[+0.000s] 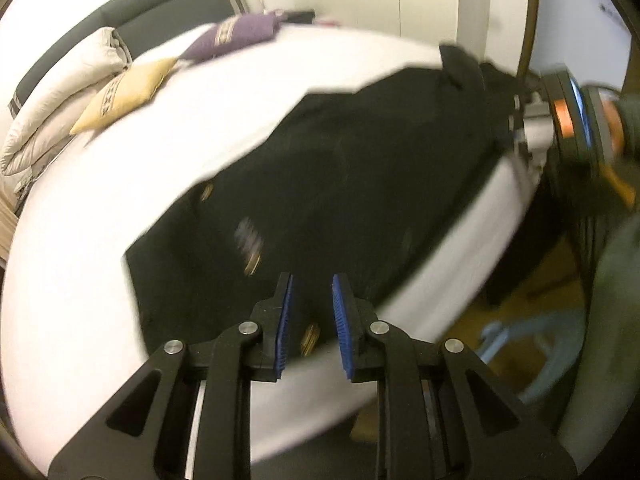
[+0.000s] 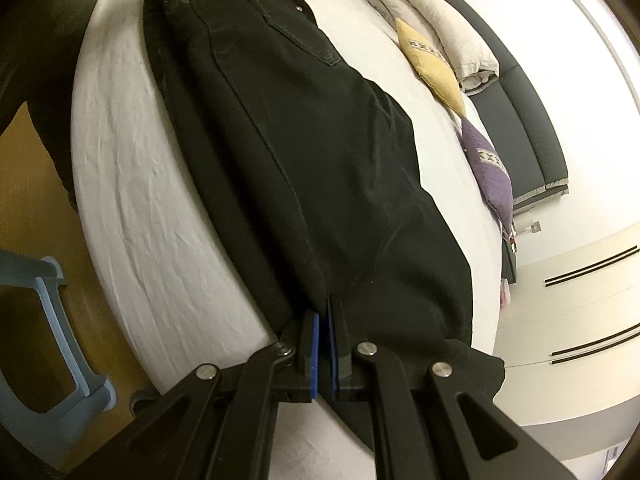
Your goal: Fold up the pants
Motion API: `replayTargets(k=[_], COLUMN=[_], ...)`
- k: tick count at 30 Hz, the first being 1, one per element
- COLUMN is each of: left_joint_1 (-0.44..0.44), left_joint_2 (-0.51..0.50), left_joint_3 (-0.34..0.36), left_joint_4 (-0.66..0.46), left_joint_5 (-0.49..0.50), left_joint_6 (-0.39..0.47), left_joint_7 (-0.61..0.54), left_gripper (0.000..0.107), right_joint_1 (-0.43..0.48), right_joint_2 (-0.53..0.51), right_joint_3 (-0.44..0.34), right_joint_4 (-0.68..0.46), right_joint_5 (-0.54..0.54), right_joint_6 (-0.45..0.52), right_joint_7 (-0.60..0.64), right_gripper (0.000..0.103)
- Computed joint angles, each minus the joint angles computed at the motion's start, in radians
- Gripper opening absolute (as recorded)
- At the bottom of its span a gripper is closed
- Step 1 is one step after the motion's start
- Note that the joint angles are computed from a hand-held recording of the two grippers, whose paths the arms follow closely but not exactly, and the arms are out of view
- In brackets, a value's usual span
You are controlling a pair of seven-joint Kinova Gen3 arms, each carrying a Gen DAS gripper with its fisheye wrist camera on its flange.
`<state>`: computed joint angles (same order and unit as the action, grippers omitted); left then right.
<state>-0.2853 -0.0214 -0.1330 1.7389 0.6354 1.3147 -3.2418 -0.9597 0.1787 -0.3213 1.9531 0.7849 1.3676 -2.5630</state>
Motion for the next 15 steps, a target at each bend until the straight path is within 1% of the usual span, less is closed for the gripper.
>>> replayTargets(k=[2, 4, 6, 9, 10, 12, 14, 15], left_joint_1=[0.036, 0.086, 0.144, 0.223, 0.245, 0.255, 0.257, 0.256], left_joint_2=[-0.003, -0.001, 0.019, 0.043, 0.045, 0.037, 0.039, 0.044], left_joint_3=[0.034, 0.074, 0.118, 0.162, 0.163, 0.170, 0.162, 0.158], left_joint_4=[0.018, 0.047, 0.070, 0.104, 0.119, 0.153, 0.162, 0.162], left_joint_5=[0.025, 0.029, 0.009, -0.061, -0.074, -0.060, -0.045, -0.037], left_joint_6=[-0.029, -0.090, -0.166, -0.283, -0.314, -0.366, -0.374, -0.369], left_joint_7=[0.047, 0.106, 0.187, 0.309, 0.336, 0.359, 0.363, 0.368], left_gripper=[0.019, 0.019, 0.019, 0.019, 0.019, 0.019, 0.019, 0.019], right_joint_1=[-0.003, -0.009, -0.011, -0.011, -0.009, 0.005, 0.017, 0.039], right_joint_2=[-0.004, -0.004, 0.000, 0.002, -0.007, -0.037, -0.082, -0.123], right_joint_3=[-0.002, -0.004, -0.005, -0.005, -0.004, -0.004, -0.002, -0.003], right_joint_4=[0.000, -0.001, 0.001, 0.010, 0.013, 0.026, 0.035, 0.041], right_joint_5=[-0.002, -0.002, -0.004, -0.007, -0.010, -0.025, -0.048, -0.076], right_joint_6=[0.008, 0.016, 0.017, 0.005, -0.001, -0.030, -0.057, -0.089], right_joint_7=[-0.008, -0.023, -0.038, -0.045, -0.050, -0.062, -0.054, -0.051], right_gripper=[0.005, 0.005, 0.005, 0.007, 0.007, 0.008, 0.011, 0.012])
